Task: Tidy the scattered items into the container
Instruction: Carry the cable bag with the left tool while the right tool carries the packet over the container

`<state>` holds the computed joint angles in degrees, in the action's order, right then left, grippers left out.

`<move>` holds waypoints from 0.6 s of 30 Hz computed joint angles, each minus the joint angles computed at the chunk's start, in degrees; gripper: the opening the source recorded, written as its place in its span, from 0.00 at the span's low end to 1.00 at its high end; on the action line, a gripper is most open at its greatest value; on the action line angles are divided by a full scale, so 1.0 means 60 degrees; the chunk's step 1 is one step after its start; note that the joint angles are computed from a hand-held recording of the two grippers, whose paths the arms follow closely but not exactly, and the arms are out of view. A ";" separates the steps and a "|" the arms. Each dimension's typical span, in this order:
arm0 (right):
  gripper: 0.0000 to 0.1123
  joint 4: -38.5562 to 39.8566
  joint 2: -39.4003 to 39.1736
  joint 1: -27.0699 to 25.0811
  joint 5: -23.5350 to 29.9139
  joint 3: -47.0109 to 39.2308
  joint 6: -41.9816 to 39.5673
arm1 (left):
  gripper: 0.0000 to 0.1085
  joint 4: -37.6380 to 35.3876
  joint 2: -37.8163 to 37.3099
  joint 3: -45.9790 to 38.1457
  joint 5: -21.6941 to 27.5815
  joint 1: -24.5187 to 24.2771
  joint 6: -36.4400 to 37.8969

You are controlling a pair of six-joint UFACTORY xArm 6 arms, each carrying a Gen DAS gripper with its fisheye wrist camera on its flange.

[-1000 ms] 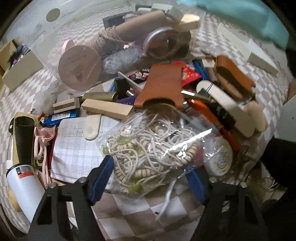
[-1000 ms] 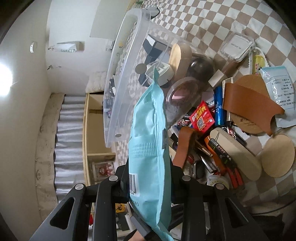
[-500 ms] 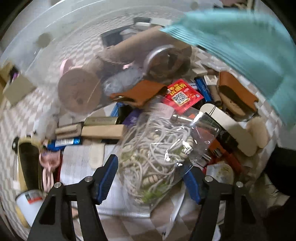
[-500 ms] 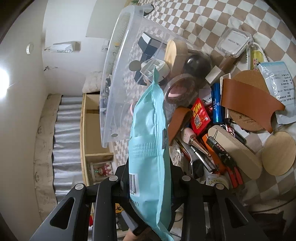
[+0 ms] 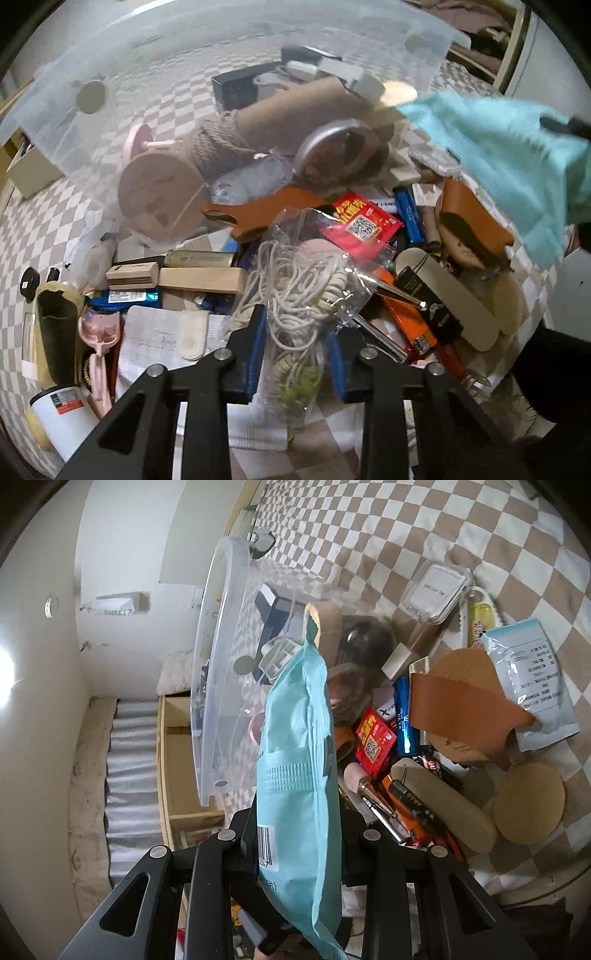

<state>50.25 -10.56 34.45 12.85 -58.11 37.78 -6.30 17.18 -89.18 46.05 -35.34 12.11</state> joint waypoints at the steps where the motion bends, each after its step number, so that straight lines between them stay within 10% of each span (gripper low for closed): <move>1: 0.28 -0.0096 -0.0031 -0.0006 0.0003 0.0045 0.0076 | 0.26 -0.0036 -0.0090 0.0033 0.0047 0.0041 0.0023; 18: 0.28 -0.1853 0.0719 0.0180 0.1258 -0.0689 0.0988 | 0.23 -0.0692 -0.1592 0.1155 0.0239 0.0788 -0.0196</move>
